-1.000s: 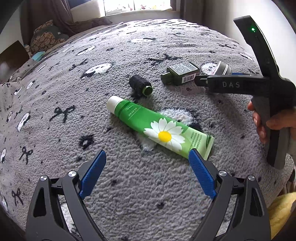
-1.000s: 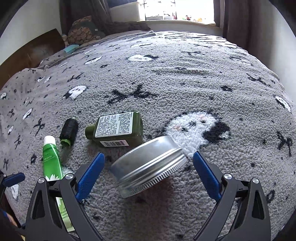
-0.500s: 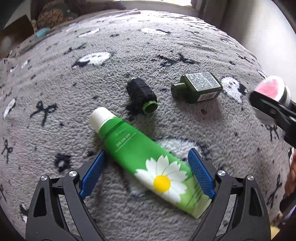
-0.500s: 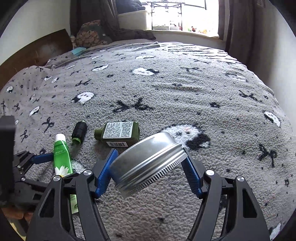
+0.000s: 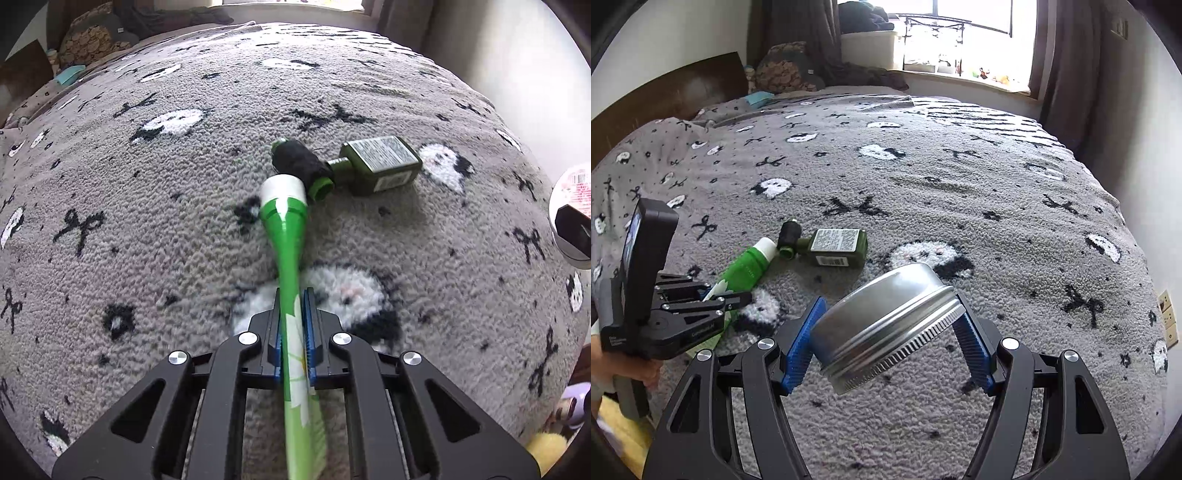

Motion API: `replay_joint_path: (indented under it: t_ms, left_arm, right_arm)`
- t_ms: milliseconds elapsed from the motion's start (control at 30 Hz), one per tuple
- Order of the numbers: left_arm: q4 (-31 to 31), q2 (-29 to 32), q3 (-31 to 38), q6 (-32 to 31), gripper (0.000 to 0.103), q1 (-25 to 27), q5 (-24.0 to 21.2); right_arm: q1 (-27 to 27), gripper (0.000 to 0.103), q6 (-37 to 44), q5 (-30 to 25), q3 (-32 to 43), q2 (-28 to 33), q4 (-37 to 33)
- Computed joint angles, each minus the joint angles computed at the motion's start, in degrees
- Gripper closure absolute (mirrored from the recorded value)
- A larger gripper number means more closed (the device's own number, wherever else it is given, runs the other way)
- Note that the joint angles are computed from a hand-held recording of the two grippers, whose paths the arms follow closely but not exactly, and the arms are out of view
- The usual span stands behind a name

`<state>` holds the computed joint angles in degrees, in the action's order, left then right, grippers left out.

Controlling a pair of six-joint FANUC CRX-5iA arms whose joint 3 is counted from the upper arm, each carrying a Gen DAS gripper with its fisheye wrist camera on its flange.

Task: Collect trash
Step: 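Grasp the silver tin with the right tool while the left tool grasps the green daisy tube, then lift the silver tin and green tube and carry them toward the bin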

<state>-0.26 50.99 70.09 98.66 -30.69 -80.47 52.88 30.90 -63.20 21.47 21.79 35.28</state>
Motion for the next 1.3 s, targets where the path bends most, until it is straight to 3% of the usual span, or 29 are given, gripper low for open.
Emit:
replay_joint_path:
  t_ms: [533, 967, 1300]
  left_arm:
    - [-0.52, -25.70, -36.16, -5.26, 0.097, -1.82, 15.61]
    - [2.28, -40.84, -52.93, -9.76, 0.097, -4.75, 23.32]
    - [7.65, -48.98, -67.02, -13.73, 0.097, -6.67, 28.38]
  right_arm:
    - [10.03, 0.033, -8.21, -1.15, -9.36, -8.99, 4.15]
    - [20.12, 0.033, -20.60, -1.52, -20.61, -17.03, 14.08]
    - [26.55, 0.033, -29.43, -2.08, -27.02, -17.90, 16.25]
